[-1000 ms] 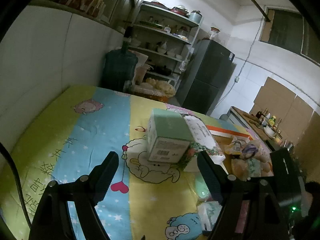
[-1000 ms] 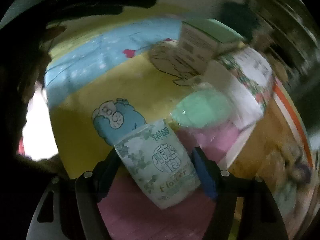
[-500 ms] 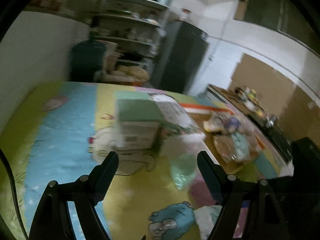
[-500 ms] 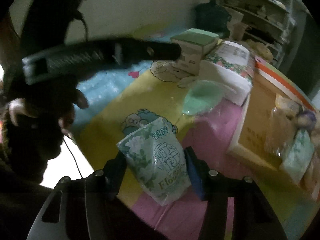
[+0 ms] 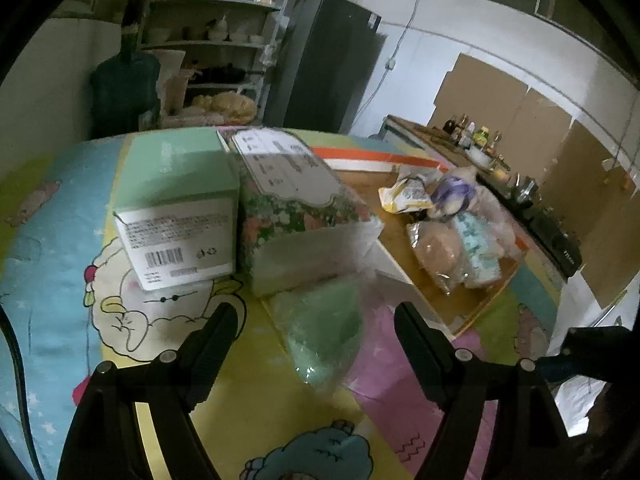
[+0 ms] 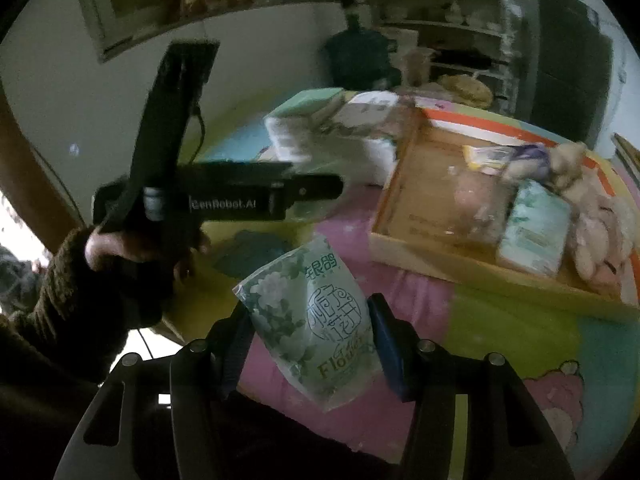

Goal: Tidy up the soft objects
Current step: 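Grasp the white floral tissue pack with the right tool while the left tool grasps the green bag, then carry the green bag and floral tissue pack over the box lid with both tools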

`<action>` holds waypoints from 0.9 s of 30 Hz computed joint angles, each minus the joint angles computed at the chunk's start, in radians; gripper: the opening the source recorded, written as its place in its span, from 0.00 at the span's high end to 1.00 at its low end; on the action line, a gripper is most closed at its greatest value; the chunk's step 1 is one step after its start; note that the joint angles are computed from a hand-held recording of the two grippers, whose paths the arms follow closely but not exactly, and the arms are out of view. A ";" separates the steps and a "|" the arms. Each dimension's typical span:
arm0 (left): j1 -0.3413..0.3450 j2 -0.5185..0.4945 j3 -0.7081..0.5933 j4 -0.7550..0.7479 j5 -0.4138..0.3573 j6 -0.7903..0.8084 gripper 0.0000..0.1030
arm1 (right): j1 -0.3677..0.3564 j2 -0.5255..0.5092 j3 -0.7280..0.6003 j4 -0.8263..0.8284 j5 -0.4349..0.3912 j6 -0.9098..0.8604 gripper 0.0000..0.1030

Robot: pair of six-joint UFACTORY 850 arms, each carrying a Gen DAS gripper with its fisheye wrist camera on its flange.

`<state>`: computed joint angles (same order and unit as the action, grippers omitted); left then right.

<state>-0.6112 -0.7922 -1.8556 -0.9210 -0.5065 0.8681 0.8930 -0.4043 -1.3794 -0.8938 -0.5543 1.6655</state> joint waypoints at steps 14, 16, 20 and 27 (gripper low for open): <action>-0.011 -0.030 -0.026 0.093 0.016 -0.129 0.40 | -0.002 0.067 0.100 -0.196 -0.007 0.267 0.44; -0.016 -0.031 -0.028 0.105 0.021 -0.137 0.54 | -0.004 0.068 0.104 -0.208 -0.005 0.281 0.44; -0.014 -0.024 -0.016 0.083 0.027 -0.117 0.59 | -0.005 0.071 0.111 -0.225 -0.006 0.302 0.44; -0.019 0.011 0.036 0.039 0.067 -0.081 0.61 | -0.003 0.087 0.132 -0.263 -0.020 0.350 0.44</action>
